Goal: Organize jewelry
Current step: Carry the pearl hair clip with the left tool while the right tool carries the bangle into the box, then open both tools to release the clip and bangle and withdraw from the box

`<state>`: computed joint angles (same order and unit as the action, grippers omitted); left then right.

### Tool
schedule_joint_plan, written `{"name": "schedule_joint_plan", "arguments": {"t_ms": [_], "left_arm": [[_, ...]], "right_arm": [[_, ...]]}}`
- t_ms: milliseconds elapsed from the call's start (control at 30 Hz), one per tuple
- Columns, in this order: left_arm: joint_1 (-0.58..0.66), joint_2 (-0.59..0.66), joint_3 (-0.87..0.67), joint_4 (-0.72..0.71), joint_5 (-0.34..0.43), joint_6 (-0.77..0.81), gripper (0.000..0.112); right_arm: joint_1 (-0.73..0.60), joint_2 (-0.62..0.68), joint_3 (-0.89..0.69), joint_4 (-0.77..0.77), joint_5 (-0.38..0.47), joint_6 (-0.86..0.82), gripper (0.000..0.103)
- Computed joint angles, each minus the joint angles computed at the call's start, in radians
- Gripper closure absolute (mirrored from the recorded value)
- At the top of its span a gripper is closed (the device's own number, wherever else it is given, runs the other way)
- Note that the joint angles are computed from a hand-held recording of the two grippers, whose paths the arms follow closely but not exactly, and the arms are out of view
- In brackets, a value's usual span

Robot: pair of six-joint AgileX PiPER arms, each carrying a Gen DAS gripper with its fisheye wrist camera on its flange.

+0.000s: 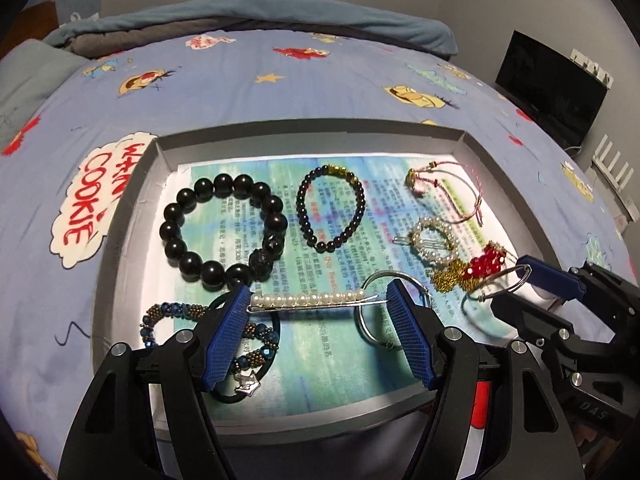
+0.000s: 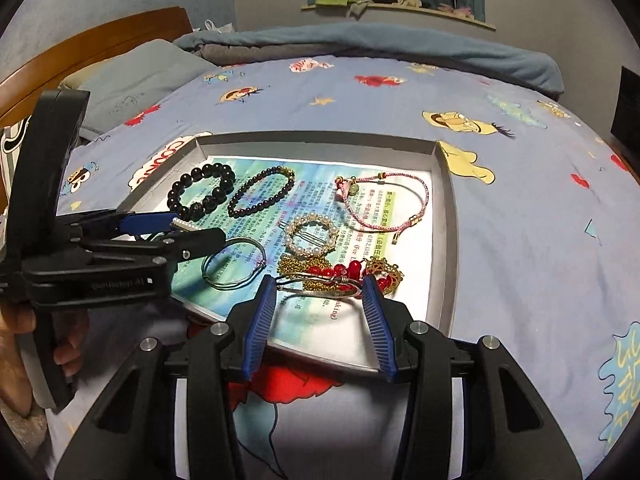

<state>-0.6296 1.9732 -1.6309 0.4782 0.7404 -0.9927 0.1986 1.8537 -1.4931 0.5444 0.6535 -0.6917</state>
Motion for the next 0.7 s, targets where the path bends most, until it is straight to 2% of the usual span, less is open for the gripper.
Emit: {"name": "schedule_joint_plan", "arguments": {"t_ms": [167,433,567,700], "left_arm": [[0.004,-0.007,0.011,-0.005,-0.011,-0.008,0.038],[0.003,-0.023,0.027,-0.011,-0.030,-0.019,0.034],[-0.001,-0.032,0.028,-0.013,-0.028,-0.023,0.033],[-0.019,-0.051,0.033,0.011,-0.007,-0.052,0.029]], "right_arm": [[0.001,0.018,-0.031,-0.023,0.036,0.035,0.058],[-0.008,0.012,-0.030,-0.022,0.040,0.034,0.056],[-0.017,-0.008,-0.009,-0.027,0.026,0.032,0.046],[-0.044,-0.038,0.015,0.006,0.045,0.003,0.043]]}}
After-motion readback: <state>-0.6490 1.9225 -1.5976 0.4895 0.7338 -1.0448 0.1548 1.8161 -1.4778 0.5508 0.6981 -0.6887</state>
